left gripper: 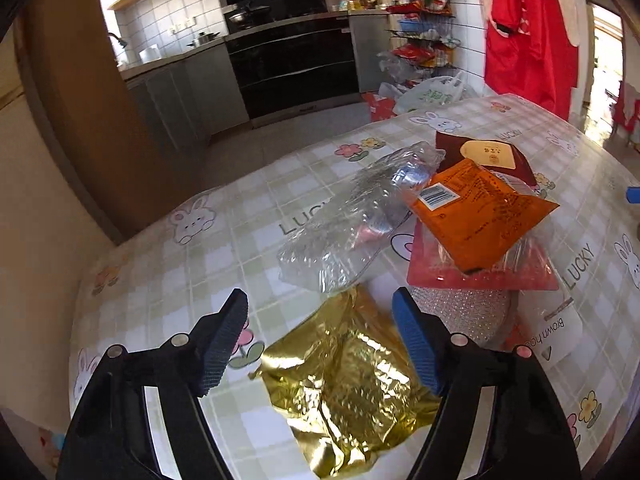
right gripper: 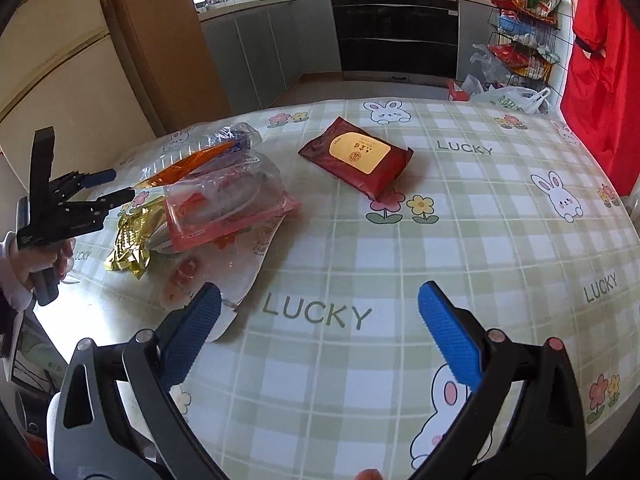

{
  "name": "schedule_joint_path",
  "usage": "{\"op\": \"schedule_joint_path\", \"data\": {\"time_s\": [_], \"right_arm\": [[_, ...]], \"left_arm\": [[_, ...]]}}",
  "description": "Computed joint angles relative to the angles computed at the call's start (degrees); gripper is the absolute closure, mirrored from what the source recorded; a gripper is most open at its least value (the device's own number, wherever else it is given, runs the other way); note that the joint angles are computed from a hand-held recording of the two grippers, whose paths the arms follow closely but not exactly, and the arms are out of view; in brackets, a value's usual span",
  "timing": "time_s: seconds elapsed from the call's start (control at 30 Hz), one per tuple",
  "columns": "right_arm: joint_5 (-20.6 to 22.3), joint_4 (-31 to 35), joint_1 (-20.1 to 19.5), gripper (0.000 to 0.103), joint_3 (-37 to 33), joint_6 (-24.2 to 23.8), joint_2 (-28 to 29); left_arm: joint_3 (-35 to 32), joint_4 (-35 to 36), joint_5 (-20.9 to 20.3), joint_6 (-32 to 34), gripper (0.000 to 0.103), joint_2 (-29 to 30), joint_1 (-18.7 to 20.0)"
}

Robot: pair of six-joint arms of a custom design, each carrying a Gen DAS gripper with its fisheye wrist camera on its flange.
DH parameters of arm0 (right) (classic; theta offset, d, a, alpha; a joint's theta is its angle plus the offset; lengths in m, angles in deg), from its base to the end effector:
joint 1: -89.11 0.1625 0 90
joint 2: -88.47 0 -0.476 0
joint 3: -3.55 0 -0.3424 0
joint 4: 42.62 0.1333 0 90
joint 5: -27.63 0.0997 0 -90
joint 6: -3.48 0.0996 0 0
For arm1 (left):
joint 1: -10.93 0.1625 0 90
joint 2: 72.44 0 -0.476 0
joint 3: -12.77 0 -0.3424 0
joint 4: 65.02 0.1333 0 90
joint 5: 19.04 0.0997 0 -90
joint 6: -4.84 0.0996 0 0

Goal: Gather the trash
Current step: 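Close the left tool on the clear plastic tray while the right tool reaches the orange packet, then lift the clear tray with the left tool while the right tool grasps the orange packet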

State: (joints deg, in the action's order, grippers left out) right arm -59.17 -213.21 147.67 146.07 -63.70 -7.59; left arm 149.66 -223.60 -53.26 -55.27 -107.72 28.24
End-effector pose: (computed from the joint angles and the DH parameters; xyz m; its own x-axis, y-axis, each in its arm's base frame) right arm -0.0505 -0.3488 0.3613 -0.7347 -0.4593 0.4992 -0.6328 0.7293 -0.2602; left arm -0.2917 -0.3168 0.0007 -0.5629 0.1181 -0.8180 0.6269 0.7061 -0.3294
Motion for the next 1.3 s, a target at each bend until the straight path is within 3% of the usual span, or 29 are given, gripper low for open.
{"op": "schedule_joint_path", "data": {"time_s": [0.07, 0.2, 0.4, 0.53, 0.63, 0.83, 0.9, 1.0, 1.13, 1.3], "right_arm": [[-0.5, -0.6, 0.9, 0.006, -1.1, 0.3, 1.7], [-1.4, -2.7, 2.0, 0.006, -2.4, 0.9, 4.6], [-2.0, -1.9, 2.6, 0.006, -4.2, 2.8, 6.6], [-3.5, -1.5, 3.4, 0.006, -5.2, 3.4, 8.1], [-3.5, 3.5, 4.0, 0.006, -7.3, 5.7, 8.2], [0.9, 9.7, 8.1, 0.006, -8.9, 9.3, 8.6], [1.8, 9.3, 10.4, 0.006, -8.8, 10.2, 9.9], [-0.6, 8.7, 15.2, 0.019, -9.6, 13.9, 14.4], [-3.8, 6.9, 19.5, 0.023, -10.4, 17.7, 19.6], [-7.8, 5.7, 23.2, 0.034, -11.6, 19.4, 24.4]], "left_arm": [[0.5, -6.0, 0.0, 9.1, 0.03, 0.7, 1.6], [-0.5, -9.9, -0.1, 19.9, 0.03, 1.1, 3.9], [-4.4, -6.9, -0.3, 28.8, 0.032, 2.5, 7.0], [-5.8, -6.3, -1.0, 31.0, 0.059, 3.4, 8.1], [-4.1, -11.9, -0.9, 32.1, 0.063, 4.1, 7.3], [-2.5, -11.7, 2.6, 23.0, 0.09, 2.7, 6.5], [-2.1, -11.5, 2.8, 19.6, 0.09, 2.0, 6.5], [-1.7, -10.9, 2.4, 15.7, 0.091, 1.1, 6.3], [-0.5, -10.8, 1.7, 8.8, 0.091, -0.2, 5.8], [1.5, -13.9, -0.1, 6.7, 0.091, -0.6, 4.9]]}}
